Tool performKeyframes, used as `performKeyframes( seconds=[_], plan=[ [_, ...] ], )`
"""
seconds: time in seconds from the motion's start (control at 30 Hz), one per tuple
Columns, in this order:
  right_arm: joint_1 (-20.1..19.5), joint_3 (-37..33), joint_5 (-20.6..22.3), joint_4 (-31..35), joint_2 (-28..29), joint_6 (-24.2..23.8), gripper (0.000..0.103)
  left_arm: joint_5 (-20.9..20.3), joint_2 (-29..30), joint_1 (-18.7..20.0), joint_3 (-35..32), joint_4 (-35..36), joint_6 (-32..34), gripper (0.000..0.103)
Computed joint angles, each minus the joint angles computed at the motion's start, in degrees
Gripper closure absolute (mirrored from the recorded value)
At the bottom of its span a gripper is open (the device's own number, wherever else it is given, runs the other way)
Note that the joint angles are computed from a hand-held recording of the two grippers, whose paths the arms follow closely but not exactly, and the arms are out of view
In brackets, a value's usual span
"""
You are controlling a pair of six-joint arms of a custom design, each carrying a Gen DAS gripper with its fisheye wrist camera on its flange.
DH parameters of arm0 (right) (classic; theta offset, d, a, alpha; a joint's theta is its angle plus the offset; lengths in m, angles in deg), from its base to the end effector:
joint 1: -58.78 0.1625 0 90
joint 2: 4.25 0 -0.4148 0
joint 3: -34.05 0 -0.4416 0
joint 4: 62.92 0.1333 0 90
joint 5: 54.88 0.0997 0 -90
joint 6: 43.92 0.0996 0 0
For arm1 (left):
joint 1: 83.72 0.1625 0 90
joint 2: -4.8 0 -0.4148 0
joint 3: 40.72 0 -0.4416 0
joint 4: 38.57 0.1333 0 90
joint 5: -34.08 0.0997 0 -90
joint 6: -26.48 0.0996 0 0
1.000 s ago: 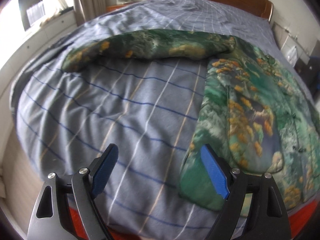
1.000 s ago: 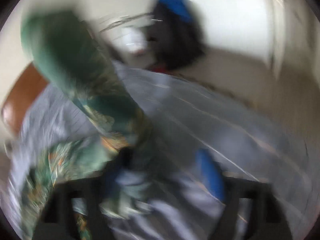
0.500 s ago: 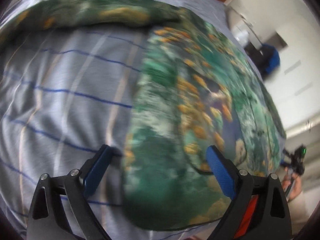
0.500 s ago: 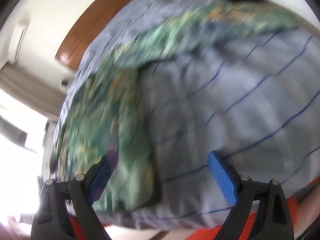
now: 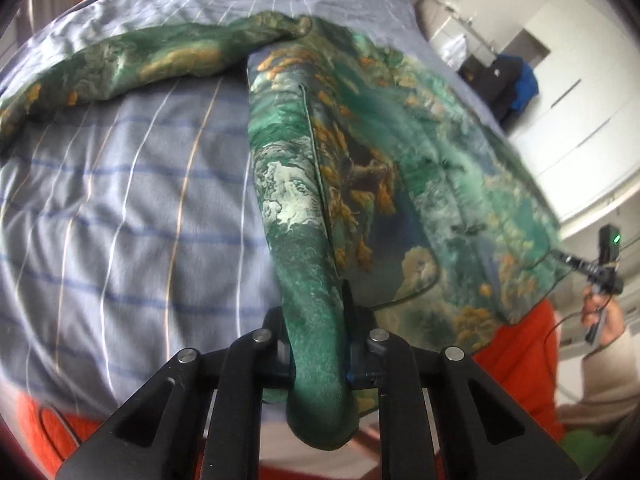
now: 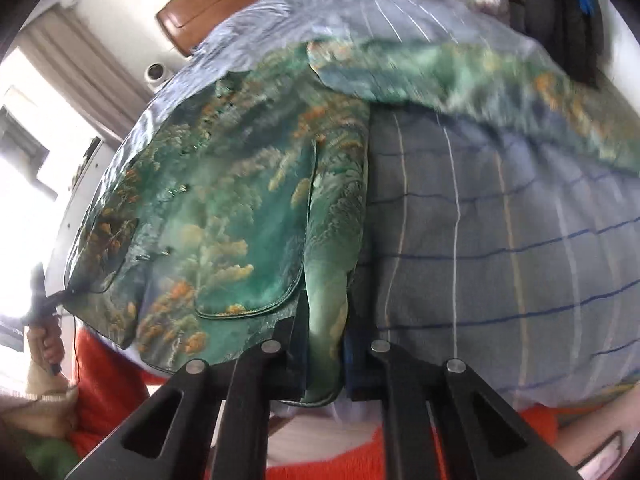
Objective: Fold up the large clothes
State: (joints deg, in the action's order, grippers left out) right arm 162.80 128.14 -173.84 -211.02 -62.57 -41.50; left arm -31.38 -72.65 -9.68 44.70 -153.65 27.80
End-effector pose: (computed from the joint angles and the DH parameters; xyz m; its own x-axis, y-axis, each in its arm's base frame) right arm 0.2525 -0.6600 0.2146 -0.9021 0.0044 0.4314 -0.1862 0.8981 -0.3985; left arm -0.0106 -0.6724 0.4489 -0.9019 0.1538 -0.4036 0.2836 0.9156 -0.2850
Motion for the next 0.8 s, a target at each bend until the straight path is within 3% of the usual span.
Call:
performKeyframes(
  seconds=[0.13,0.2,0.23,0.27,0.3,0.33,0.4,0.5,0.63,0.73,0.8],
  plan=[
    [-1.43,0.42,-3.32,1.84,0.68,1.89,0.091,3.82,1.71,0.81,2.55,-1.28,-1.95,0.086],
    [-2.62,0.53,-5.18,1.81,2.01,3.15,0.088,5.07,2.66,0.69,2.23,-2.56,-2.43,0.076],
    [-2.63,0.82,-5.92,0.07,2.53,2.78,0.084,6.24,3.02,0.23,2.09,-3.40,-2.27,0.070],
    [-2.45,0.16,-6.38,-0.68,3.29,2.81,0.079,7.66,2.70,-0.33,2.68,-4.58,-1.89,0.057],
    [-2.19,-0.11,-6.94,-2.10,3.76,2.65,0.070,10.11,2.15,-1.35,3.79,-7.15,-1.11,0.043],
    [-1.77,-0.11,-7.52,-3.65,3.92,2.37,0.054,11.47,1.34,-2.17,4.82,-9.07,-0.60,0.037],
    [-0.39,1.14,-10.34,-6.56,3.29,2.08,0.037,12.86,-0.51,-3.07,6.57,-13.85,1.28,0.019],
    [2.34,3.30,-15.76,-13.36,2.25,0.66,0.026,15.70,-2.37,-4.99,9.06,-25.00,4.30,0.001],
    [6.48,1.86,-24.33,-23.60,4.17,-5.46,0.013,18.08,-2.42,-6.74,10.87,-40.22,7.73,0.001],
    [8.71,1.68,-29.16,-30.04,4.49,-9.50,0.010,13.85,-2.59,-6.31,10.08,-41.06,7.32,0.001],
    [9.92,0.45,-29.76,-33.42,5.85,-10.21,0.009,12.11,-3.09,-6.45,10.25,-41.24,7.62,0.001]
  ],
)
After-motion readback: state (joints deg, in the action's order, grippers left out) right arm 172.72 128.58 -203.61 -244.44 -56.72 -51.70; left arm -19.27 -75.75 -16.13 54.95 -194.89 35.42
